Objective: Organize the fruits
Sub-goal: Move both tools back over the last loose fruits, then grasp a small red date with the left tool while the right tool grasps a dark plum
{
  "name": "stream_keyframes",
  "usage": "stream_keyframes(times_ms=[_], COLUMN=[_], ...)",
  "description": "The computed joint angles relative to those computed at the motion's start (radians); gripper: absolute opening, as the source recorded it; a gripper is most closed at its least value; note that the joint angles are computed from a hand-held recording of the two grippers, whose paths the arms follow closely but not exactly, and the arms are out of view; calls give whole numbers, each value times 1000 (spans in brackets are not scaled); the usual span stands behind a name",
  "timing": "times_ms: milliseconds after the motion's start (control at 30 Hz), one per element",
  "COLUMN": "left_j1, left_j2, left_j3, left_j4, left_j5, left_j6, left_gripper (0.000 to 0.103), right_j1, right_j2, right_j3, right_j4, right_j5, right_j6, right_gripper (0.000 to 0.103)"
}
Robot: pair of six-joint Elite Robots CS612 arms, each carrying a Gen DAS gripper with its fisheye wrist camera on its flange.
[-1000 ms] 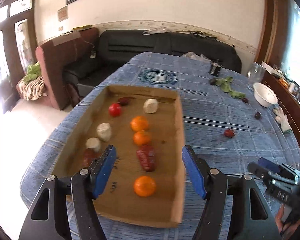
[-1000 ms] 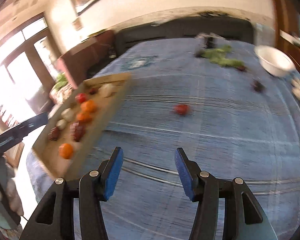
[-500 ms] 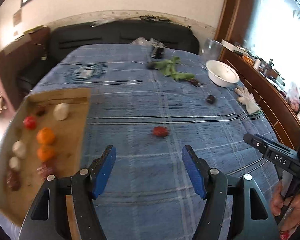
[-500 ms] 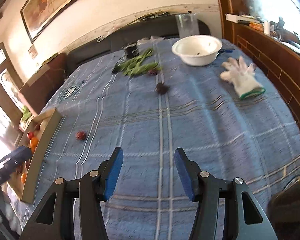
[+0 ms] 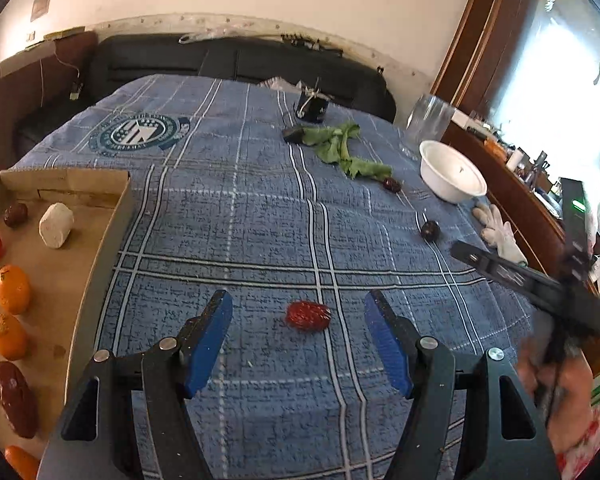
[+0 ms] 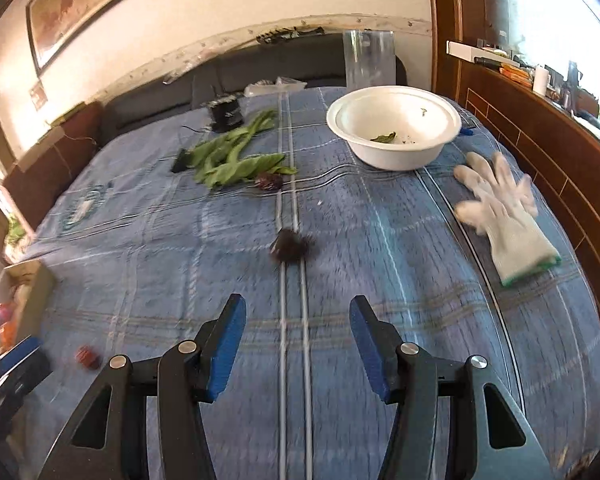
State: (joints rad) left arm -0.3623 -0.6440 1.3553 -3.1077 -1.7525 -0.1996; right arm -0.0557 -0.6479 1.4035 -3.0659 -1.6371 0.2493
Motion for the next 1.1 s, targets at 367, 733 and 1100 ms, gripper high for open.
stream_keyframes(times_ms=[367,733,1100], left_j1=[-1,10,0], left_j2=[9,14,16], left_j3=[-15,-28,-30], left_j4=[31,92,110], left_j5=[-3,-32,-34], left_j6=[5,-38,7], left_gripper=[71,71,71], right_j1=[-1,-33,-71], right_j2=[92,-20,-33], right_j3=[-179,68,168], right_j4=[126,-60,-171], right_j5=[0,232,443], right_j6=[12,93,256], right_gripper=[46,25,28])
